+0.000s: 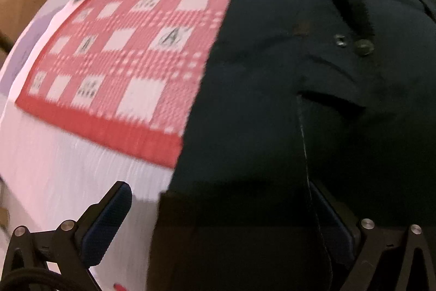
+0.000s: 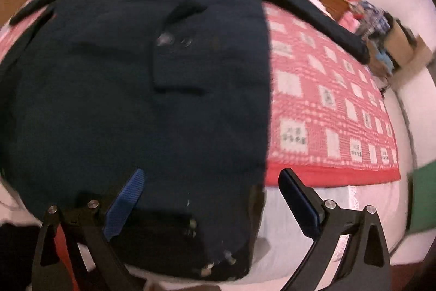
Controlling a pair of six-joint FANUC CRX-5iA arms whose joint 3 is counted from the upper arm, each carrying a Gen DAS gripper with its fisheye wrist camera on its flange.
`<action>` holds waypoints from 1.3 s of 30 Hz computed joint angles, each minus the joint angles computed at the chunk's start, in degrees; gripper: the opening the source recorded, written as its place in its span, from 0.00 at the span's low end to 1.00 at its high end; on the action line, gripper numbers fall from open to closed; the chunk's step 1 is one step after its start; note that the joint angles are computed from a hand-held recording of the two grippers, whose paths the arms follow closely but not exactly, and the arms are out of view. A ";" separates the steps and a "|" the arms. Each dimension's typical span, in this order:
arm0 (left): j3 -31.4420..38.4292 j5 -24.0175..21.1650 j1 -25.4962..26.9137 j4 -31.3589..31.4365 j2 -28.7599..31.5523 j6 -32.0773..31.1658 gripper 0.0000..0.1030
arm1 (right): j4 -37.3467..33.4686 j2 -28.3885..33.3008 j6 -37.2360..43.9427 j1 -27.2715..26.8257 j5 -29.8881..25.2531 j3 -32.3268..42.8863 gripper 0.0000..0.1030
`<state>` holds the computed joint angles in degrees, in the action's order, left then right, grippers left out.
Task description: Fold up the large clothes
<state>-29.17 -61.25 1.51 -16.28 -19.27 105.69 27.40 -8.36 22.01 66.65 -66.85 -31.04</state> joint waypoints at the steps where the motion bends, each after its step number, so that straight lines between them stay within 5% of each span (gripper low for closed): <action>1: 0.76 -1.59 -0.27 -0.53 0.27 0.79 1.00 | -1.17 -0.79 -1.12 -0.30 -1.24 -0.84 0.98; 4: 3.15 -4.16 -1.49 -1.96 1.47 1.09 1.00 | -3.77 -3.03 -4.51 -2.97 -6.71 -2.49 0.98; 9: 13.29 -2.11 -7.50 -2.90 9.95 5.11 1.00 | -0.89 -3.10 1.47 -5.84 -7.09 -0.59 0.98; 18: 36.93 11.23 -14.58 -0.85 34.95 6.37 1.00 | 7.32 10.44 7.20 -25.85 7.64 13.63 0.98; 23: 51.72 9.81 -16.44 -4.93 46.96 9.42 1.00 | 5.56 20.13 8.58 -38.47 8.61 26.54 0.98; 29: 68.93 1.18 -18.22 -6.95 59.90 11.11 1.00 | 4.21 31.38 10.78 -47.82 4.62 42.09 0.98; 34: 65.94 5.45 -19.90 -10.79 59.33 14.15 1.00 | -4.12 39.65 10.83 -53.11 -1.49 53.93 0.98; 39: 63.41 8.37 -18.51 -7.29 58.43 13.44 1.00 | -8.54 41.04 4.84 -55.99 -0.63 53.83 0.98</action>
<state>34.24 -52.88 -17.00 -23.57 39.16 119.13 18.86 32.68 26.84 10.66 -67.48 22.79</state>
